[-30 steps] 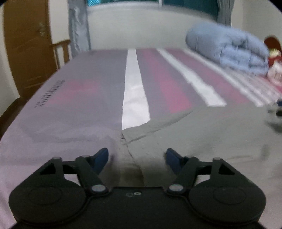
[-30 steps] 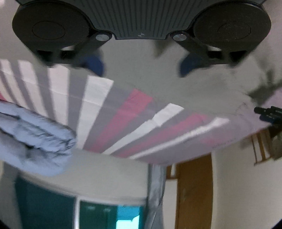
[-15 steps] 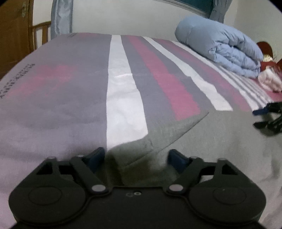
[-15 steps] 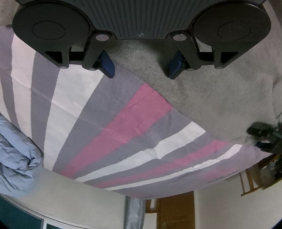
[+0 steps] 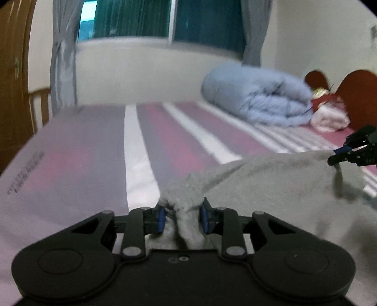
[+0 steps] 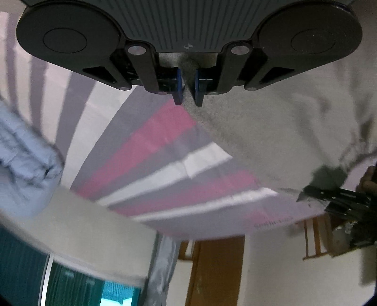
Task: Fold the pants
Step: 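Lift the leg ends with both grippers and fold them over toward the waistband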
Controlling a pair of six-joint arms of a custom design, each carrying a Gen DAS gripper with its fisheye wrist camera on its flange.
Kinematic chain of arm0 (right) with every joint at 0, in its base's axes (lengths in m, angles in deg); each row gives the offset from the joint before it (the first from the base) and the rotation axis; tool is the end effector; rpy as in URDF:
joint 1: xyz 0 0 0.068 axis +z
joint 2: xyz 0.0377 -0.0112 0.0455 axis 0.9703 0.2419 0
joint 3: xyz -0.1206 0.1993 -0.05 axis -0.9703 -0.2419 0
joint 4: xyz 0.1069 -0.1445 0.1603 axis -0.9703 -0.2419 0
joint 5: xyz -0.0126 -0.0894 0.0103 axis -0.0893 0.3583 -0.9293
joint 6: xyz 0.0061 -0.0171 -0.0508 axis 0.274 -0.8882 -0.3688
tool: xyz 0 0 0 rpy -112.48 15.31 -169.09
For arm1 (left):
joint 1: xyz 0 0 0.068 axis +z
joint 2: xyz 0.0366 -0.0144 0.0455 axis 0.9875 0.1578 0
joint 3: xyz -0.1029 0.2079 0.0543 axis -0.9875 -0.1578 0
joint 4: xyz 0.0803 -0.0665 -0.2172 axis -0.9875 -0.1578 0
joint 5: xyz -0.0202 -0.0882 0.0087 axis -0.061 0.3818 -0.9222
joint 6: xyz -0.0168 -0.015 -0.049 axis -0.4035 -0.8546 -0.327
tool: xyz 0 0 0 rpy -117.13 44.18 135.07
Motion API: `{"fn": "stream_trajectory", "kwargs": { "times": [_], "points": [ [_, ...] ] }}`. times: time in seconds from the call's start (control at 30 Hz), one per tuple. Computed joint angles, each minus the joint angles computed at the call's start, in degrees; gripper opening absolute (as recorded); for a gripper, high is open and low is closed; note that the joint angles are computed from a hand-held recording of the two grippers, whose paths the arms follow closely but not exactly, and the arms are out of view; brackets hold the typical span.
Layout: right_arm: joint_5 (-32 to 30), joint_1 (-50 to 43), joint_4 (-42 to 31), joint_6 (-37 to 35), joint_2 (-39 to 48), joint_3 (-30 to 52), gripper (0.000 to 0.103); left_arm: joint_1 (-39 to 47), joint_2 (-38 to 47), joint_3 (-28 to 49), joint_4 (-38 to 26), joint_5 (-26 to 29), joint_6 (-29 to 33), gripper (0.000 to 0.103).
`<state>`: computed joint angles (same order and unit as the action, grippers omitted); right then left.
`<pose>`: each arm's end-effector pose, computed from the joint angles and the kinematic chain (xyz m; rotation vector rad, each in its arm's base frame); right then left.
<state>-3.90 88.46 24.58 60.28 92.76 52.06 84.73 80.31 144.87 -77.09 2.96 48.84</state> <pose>0.2896 0.0683 0.2844 -0.5799 2.1505 0.1144 0.3508 0.0028 0.2589 0.6076 2.0005 -0.4306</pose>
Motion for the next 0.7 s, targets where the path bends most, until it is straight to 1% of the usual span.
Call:
{"fn": "stream_trajectory", "kwargs": {
  "times": [0.03, 0.1, 0.17, 0.2, 0.3, 0.37, 0.43, 0.47, 0.5, 0.53, 0.57, 0.6, 0.63, 0.67, 0.7],
  "points": [
    [1.4, 1.6, -1.4, -0.2, -3.7, -1.1, 0.010, 1.8, -3.2, -2.5, 0.0, 3.1, 0.0, 0.019],
    [5.6, 6.1, -5.3, 0.2, -11.8, -3.7, 0.010, 4.3, -8.7, -6.3, -1.5, 6.9, 1.4, 0.019],
    [10.9, 11.9, -8.9, 1.4, -19.6, -6.9, 0.010, 6.9, -14.4, -10.0, -4.4, 10.7, 3.5, 0.019],
    [13.8, 15.4, -11.0, 2.7, -22.8, -8.0, 0.010, 8.5, -17.2, -11.6, -7.3, 12.6, 5.4, 0.019],
    [26.1, 29.6, -17.5, 9.8, -32.0, -12.1, 0.010, 11.2, -25.1, -16.7, -13.2, 14.6, 9.9, 0.019],
    [38.0, 43.7, -22.4, 19.4, -36.0, -15.0, 0.010, 13.9, -30.5, -20.7, -17.6, 16.1, 13.4, 0.019],
    [47.4, 57.1, -28.4, 32.7, -36.6, -16.9, 0.010, 16.9, -35.4, -24.5, -22.5, 16.7, 17.4, 0.019],
    [52.2, 64.3, -32.1, 41.0, -35.3, -18.0, 0.010, 18.0, -36.8, -25.6, -25.3, 16.4, 19.5, 0.021],
    [56.7, 71.2, -36.3, 50.4, -32.6, -18.7, 0.010, 18.5, -39.5, -27.7, -27.1, 14.0, 20.0, 0.026],
    [59.8, 77.5, -40.7, 61.9, -28.2, -19.4, 0.011, 19.9, -41.7, -29.5, -29.4, 12.2, 20.4, 0.027],
    [59.9, 81.2, -43.2, 70.0, -25.3, -20.1, 0.020, 21.8, -42.6, -30.3, -32.4, 11.8, 21.2, 0.028],
    [60.1, 85.4, -46.4, 79.5, -21.9, -20.2, 0.025, 24.4, -43.6, -31.3, -35.3, 12.2, 22.1, 0.036],
    [60.8, 90.7, -50.8, 91.7, -18.1, -19.8, 0.042, 26.9, -45.6, -32.7, -37.7, 11.4, 22.1, 0.047],
    [61.5, 94.9, -54.9, 102.0, -15.0, -19.0, 0.064, 30.7, -47.8, -33.8, -40.8, 12.4, 23.9, 0.051],
    [61.8, 98.7, -58.8, 111.6, -12.4, -18.2, 0.071, 34.9, -48.5, -34.1, -44.2, 14.0, 26.2, 0.060]
  ]
}}
